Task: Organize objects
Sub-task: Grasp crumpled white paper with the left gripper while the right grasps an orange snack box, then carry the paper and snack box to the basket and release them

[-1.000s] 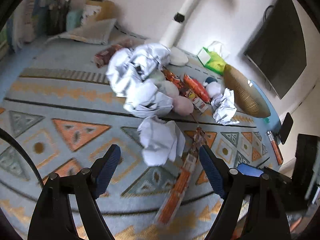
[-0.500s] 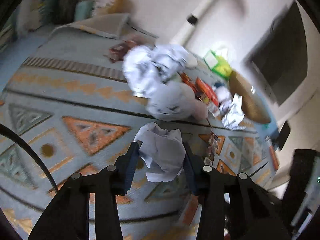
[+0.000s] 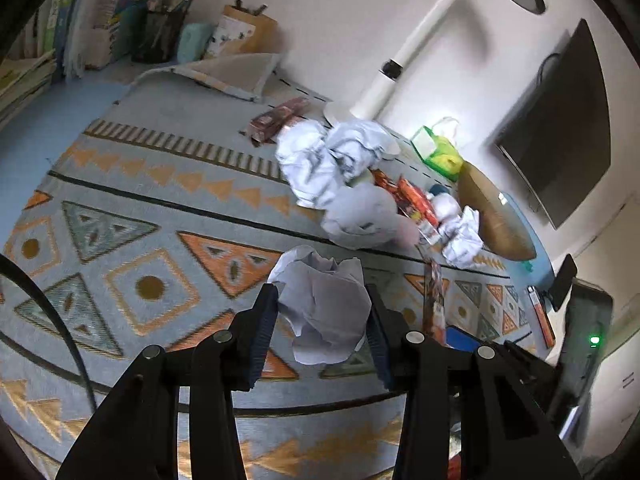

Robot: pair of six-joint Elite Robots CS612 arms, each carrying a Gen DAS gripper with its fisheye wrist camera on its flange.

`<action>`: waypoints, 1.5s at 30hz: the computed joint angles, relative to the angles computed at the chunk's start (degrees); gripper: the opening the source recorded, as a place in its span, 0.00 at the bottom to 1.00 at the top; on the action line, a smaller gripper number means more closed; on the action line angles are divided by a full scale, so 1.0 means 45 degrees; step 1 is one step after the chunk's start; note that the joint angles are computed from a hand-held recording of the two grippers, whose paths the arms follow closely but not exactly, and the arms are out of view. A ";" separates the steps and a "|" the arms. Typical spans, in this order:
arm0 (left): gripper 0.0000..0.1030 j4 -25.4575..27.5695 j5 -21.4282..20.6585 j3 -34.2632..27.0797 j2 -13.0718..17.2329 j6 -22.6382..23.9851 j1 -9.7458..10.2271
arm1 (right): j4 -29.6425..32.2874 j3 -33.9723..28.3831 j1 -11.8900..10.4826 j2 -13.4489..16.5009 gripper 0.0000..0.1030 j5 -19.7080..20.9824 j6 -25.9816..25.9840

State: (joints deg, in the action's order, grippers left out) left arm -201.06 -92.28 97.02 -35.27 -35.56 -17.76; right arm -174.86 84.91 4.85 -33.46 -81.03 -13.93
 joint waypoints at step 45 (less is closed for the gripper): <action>0.39 0.6090 -0.1021 -0.8086 0.1536 0.3820 -0.1641 | -0.0179 -0.2406 -0.3791 -0.0386 0.17 0.4204 0.2539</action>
